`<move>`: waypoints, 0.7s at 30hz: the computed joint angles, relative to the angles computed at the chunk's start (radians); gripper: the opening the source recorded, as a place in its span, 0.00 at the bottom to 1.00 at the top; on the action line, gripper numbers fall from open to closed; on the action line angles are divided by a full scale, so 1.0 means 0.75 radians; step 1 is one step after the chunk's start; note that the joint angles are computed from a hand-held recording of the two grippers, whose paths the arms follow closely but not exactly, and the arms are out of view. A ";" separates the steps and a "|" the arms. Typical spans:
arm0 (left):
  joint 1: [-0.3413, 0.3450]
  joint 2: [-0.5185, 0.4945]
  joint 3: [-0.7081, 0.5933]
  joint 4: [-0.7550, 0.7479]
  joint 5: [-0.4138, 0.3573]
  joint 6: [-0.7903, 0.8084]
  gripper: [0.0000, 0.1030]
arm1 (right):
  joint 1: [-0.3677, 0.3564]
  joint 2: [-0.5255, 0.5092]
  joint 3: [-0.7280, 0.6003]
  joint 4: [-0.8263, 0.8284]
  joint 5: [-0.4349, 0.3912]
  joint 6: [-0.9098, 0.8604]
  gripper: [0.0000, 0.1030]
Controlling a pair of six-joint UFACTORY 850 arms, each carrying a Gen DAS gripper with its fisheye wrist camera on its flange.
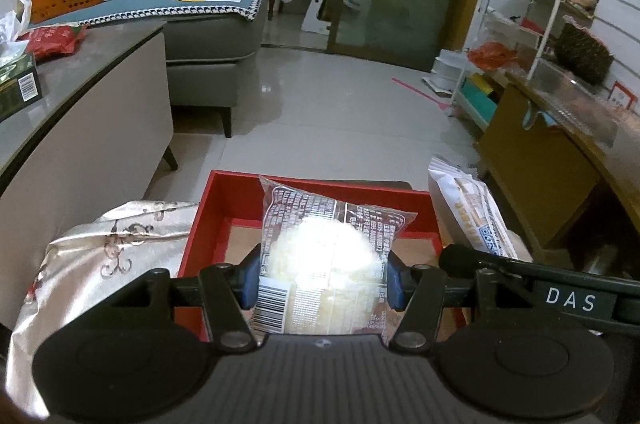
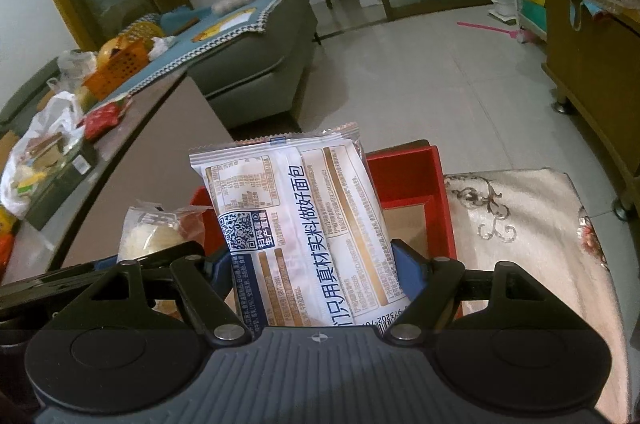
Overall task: Organize snacks
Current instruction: 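Lower the bun with the left gripper while the right lowers the bread packet into the tray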
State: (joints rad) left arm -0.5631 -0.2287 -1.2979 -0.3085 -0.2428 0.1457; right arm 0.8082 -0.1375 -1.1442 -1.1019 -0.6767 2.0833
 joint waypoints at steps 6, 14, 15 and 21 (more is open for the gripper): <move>-0.010 -0.066 -0.049 0.132 0.004 -0.137 0.48 | -0.038 -0.036 -0.018 0.018 0.018 -0.039 0.79; -0.021 -0.132 -0.094 0.296 -0.008 -0.306 0.48 | -0.080 -0.069 -0.020 0.043 0.060 -0.086 0.79; -0.022 -0.141 -0.099 0.318 -0.014 -0.328 0.48 | -0.083 -0.075 -0.023 0.052 0.059 -0.102 0.79; -0.029 -0.190 -0.127 0.469 -0.040 -0.474 0.48 | -0.101 -0.123 -0.048 0.101 0.067 -0.168 0.79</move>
